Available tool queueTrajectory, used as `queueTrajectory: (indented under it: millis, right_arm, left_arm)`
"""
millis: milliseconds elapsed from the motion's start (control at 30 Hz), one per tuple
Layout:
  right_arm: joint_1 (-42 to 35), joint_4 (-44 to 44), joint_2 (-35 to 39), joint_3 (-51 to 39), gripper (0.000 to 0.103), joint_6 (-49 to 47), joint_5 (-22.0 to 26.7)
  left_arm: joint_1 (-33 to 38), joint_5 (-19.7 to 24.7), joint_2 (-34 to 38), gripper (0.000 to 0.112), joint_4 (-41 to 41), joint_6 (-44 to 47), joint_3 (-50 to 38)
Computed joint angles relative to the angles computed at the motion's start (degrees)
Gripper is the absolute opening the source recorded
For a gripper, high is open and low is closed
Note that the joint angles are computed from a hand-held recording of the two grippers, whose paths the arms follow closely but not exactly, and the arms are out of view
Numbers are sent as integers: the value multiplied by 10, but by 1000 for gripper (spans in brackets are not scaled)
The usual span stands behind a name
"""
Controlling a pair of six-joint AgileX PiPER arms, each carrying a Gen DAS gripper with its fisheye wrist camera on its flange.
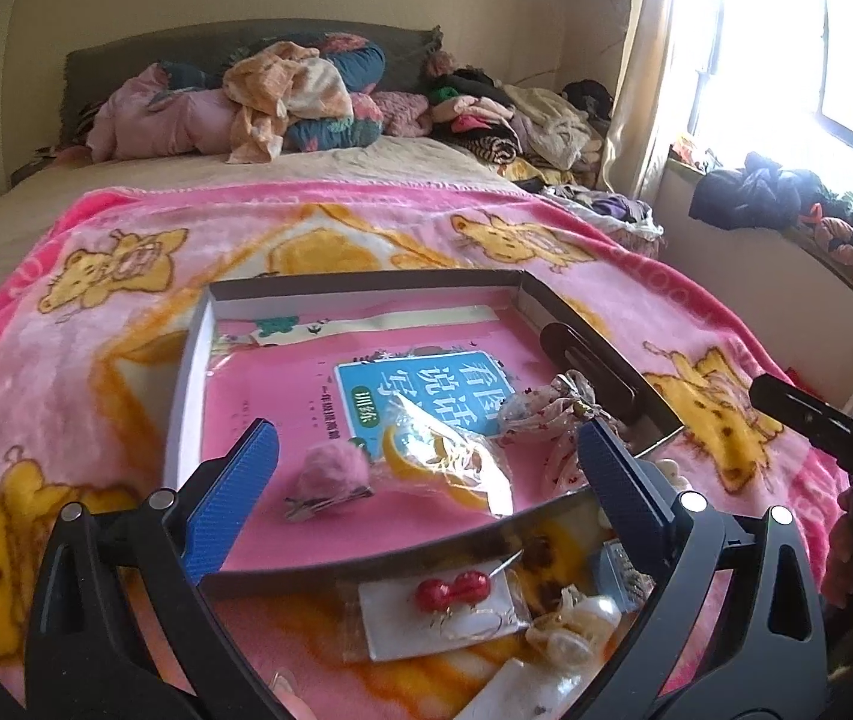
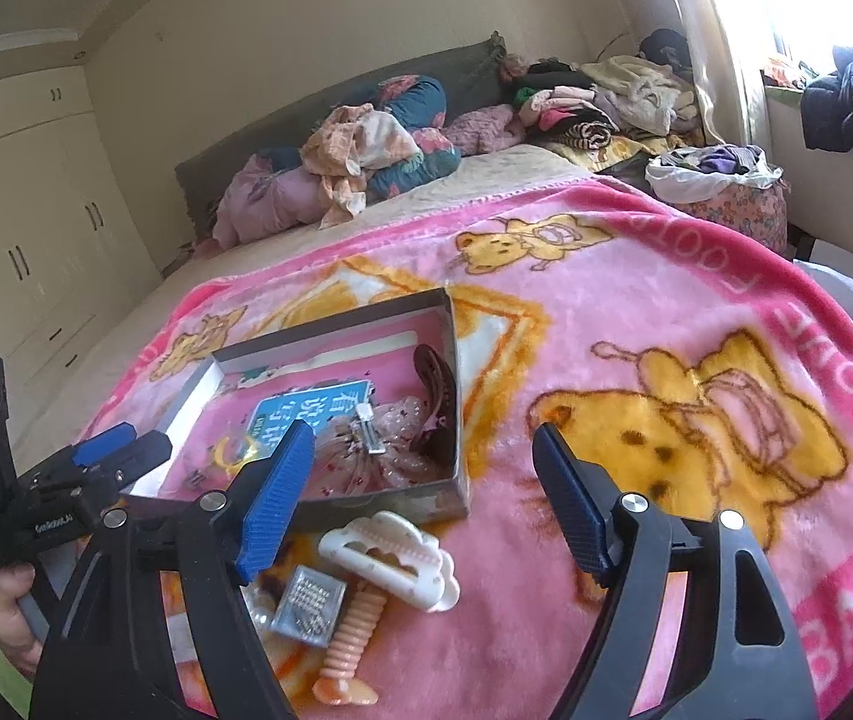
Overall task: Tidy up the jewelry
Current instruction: 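Withdraw both open tools from the box back over the jewelry pile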
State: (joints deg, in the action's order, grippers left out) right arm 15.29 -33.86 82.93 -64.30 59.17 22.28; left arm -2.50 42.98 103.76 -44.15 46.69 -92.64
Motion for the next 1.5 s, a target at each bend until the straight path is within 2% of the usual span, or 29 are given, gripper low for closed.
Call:
queueTrajectory:
  millis: [233, 767, 1233, 1500]
  right_arm:
    - [32, -34, -21, 16, 73, 32, 17]
    - [107, -97, -45, 53, 73, 105, 58]
    - [142, -93, -34, 77, 73, 121, 73]
    - [150, -64, -15, 76, 73, 96, 81]
  left_arm:
    - [24, -10, -39, 91, -37, 45, 52]
    - [56, 4, -101, 91, -95, 142, 139]
    - [87, 42, -122, 91, -114, 208, 190]
    - [89, 65, -123, 91, -118, 230, 202]
